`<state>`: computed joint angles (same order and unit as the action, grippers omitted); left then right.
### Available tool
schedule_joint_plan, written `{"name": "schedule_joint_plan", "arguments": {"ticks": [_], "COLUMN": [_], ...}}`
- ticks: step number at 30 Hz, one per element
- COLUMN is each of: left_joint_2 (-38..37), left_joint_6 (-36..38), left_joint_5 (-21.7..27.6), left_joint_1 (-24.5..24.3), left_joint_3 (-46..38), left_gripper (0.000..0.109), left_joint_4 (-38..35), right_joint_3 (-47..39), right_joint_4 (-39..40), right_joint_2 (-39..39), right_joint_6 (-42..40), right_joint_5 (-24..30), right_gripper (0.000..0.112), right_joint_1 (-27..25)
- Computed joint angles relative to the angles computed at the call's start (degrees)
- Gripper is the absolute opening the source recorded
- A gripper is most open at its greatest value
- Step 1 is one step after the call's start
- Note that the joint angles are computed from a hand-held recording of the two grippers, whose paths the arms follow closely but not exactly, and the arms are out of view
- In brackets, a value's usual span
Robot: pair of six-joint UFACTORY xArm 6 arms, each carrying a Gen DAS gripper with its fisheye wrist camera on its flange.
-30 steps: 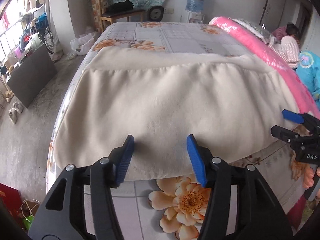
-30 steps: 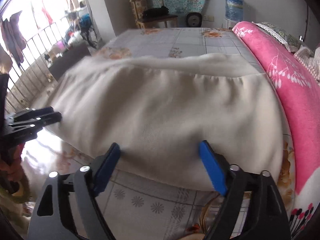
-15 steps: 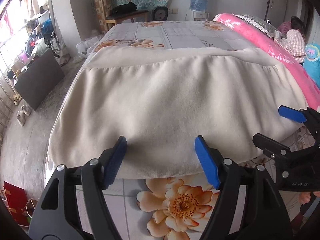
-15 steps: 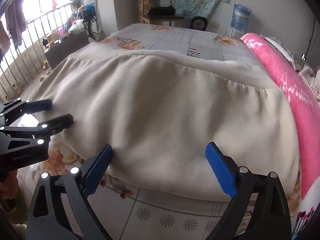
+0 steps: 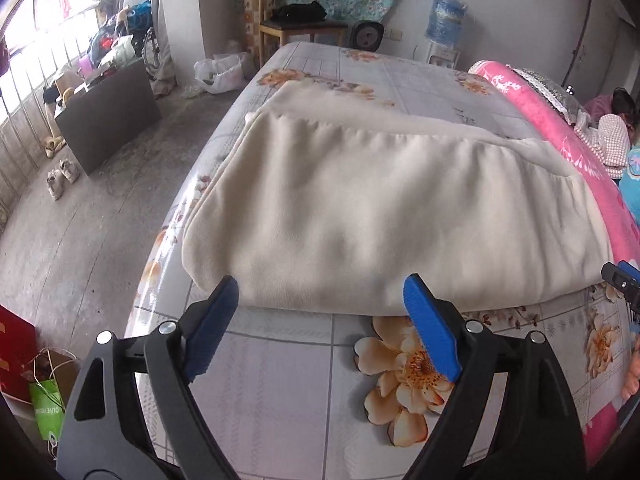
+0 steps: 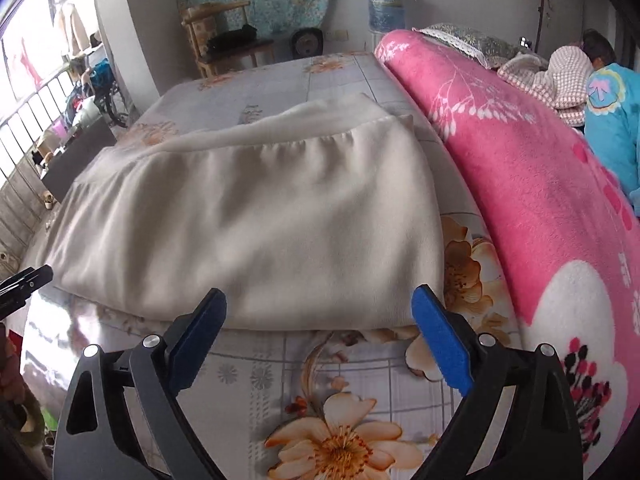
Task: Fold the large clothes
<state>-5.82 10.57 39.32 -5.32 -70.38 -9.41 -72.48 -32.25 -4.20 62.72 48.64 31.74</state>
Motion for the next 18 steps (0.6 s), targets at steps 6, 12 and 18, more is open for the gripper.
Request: {"name": "schedule_joint_plan", "arguments": {"ticks": [6,12,18], "left_joint_2": [-6.99,-11.75,-18.88], "left_joint_6": [3.68,2.58,4.51], "left_joint_5": [1.55,1.49,-6.42], "left_joint_1": [-0.34,-2.76,-4.35], "left_joint_3": [5.12,10.00,14.67], "left_gripper": [0.084,0.084,0.093], "left_joint_4": [-3.88,-0.35,-0.20], "right_joint_3": [0.92,1.81,-2.02], "right_joint_4": [0.88,5.09,0.16], "right_joint_2": [-2.76,-2.62,-1.43], "right_joint_6": [-2.03,0.11,4.70], "right_joint_5": [2.33,3.56,8.29], "right_gripper": [0.093,0.093,0.093], "right_joint_1": [5.06,8.14,12.03]}}
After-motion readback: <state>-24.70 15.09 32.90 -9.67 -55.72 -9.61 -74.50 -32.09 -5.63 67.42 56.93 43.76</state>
